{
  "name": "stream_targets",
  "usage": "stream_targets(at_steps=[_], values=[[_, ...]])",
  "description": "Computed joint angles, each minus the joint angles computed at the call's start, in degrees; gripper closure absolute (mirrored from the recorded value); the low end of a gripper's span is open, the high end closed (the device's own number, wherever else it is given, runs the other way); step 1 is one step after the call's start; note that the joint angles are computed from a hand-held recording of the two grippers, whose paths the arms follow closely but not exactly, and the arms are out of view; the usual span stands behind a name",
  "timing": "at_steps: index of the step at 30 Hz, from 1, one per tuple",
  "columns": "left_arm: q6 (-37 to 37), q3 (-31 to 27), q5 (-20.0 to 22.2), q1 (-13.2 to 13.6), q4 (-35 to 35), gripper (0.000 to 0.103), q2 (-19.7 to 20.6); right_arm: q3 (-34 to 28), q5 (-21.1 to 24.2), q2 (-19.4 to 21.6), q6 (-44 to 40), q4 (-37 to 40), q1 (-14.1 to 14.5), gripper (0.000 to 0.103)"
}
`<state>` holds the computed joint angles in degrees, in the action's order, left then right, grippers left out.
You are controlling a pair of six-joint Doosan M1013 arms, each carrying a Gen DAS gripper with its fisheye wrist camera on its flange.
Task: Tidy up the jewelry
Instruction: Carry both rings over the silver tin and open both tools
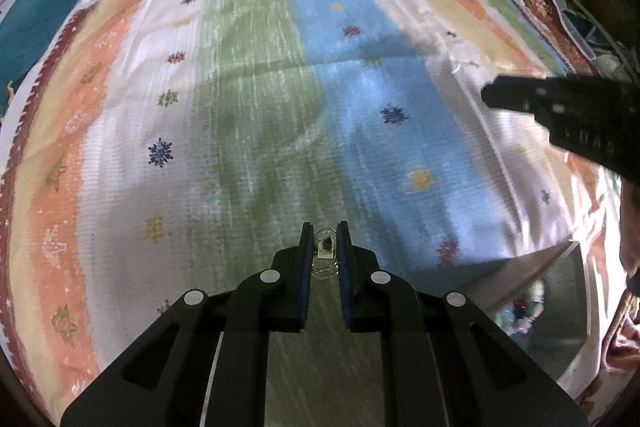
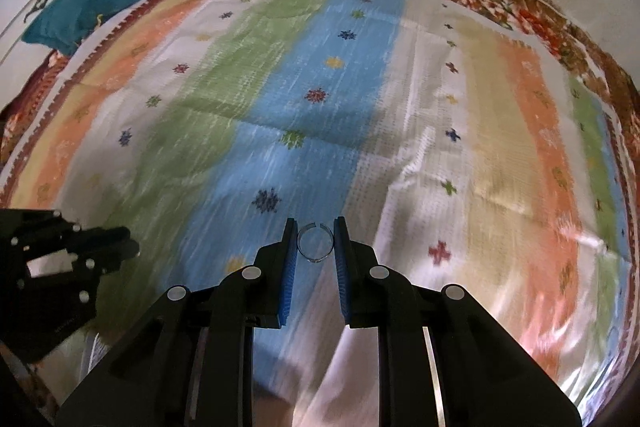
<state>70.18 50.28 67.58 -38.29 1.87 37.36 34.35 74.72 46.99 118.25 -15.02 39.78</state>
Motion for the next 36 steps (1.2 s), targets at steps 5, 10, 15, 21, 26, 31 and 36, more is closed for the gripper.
stream_targets(at_steps=[5, 10, 15, 21, 26, 31, 36], values=[[-0.54, -0.43, 0.67, -0.5, 0.85, 0.092, -0.81, 3.33, 0.24, -1.88, 1.87, -0.26, 0.4, 0.084], [-0.81, -0.57, -0.29, -0.91, 0.73, 0.092, -1.86, 6.55, -2.49, -4.06, 3.06, 0.29, 0.73, 0.084], [-1.95, 0.2, -2.54, -1.76, 1.62, 0.092, -3.01, 8.29, -4.39, -5.47, 3.81, -0.1, 1.27, 0.084], [-2.06, 0.41, -2.69, -2.76, 3.27, 0.092, -3.72, 10.03, -5.09, -6.96, 5.0, -2.19, 2.37, 0.084], [-1.56, 2.51, -6.71, -2.89, 0.18, 0.092, -5.38, 12.52, -7.55, -8.97, 6.35, -3.14, 2.96, 0.084], [-2.02, 3.85, -8.56, -3.57, -0.61, 0.092, -6.39, 15.45, -10.64, -11.17, 7.47, -2.4, 3.37, 0.084], [-2.38, 4.76, -9.5, -4.32, 0.58, 0.092, -7.25, 17.57, -13.22, -12.64, 7.42, -0.67, 3.55, 0.084]])
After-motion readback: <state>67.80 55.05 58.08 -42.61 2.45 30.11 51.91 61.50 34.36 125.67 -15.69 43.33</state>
